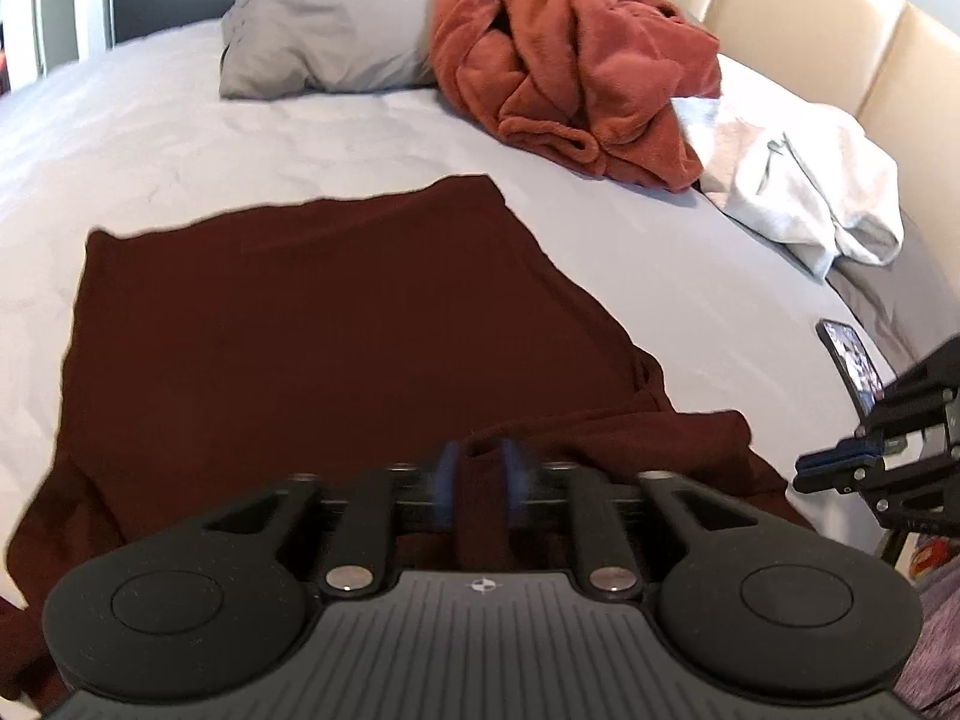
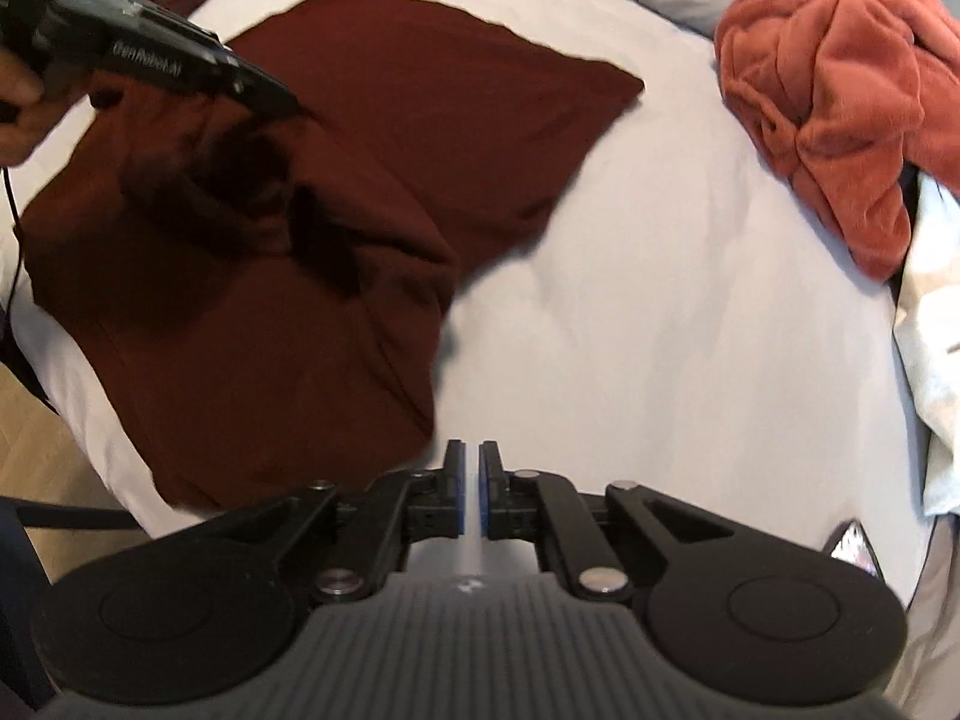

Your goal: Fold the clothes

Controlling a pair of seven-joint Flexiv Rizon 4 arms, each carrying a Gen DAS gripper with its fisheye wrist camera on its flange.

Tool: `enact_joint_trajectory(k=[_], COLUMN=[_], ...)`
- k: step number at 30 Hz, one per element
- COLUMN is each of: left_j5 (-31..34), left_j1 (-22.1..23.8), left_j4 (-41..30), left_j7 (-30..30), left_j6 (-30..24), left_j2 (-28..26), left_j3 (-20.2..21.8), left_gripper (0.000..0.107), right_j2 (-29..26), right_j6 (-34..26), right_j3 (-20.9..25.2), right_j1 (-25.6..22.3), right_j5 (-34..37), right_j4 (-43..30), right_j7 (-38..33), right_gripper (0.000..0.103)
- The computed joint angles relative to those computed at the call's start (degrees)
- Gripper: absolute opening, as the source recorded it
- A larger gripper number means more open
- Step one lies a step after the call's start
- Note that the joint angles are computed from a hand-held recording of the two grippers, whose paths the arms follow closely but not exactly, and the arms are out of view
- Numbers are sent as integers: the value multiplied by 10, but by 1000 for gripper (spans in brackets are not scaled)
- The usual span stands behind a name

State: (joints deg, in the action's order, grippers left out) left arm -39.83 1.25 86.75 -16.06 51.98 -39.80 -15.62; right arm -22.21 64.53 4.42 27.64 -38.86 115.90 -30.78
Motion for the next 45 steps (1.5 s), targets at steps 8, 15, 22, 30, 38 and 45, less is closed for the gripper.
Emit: enact_joint_trajectory(k=[8,15,22,30,38,45], left_j5=[-48,-45,-32,-39,65,92], left_j1=[29,12,8,34,16,29], left_j4=[86,155,155,107,62,82], left_j7=[137,259,263,208,136,141], left_j6=[34,84,151,66,-7,10], left_j2=[61,79,53,80,66,70], left_j3=[-19,-4,-12,2,71,60], left_gripper=[46,46,8,6,7,29], right_j2=[7,-7,-42,-35,-32,0], right_j6=[-4,65,68,-8,-96,-45], right_j3=[-19,-20,5,23,56,33], right_j1=[7,-10,-15,-7,-14,-4], right_j5=[-48,-51,31,92,155,138], right_j4=[11,6,-22,-41,-65,-28], right_j7=[59,86,21,-71,-172,-138], right_gripper=[48,48,5,3,1,6])
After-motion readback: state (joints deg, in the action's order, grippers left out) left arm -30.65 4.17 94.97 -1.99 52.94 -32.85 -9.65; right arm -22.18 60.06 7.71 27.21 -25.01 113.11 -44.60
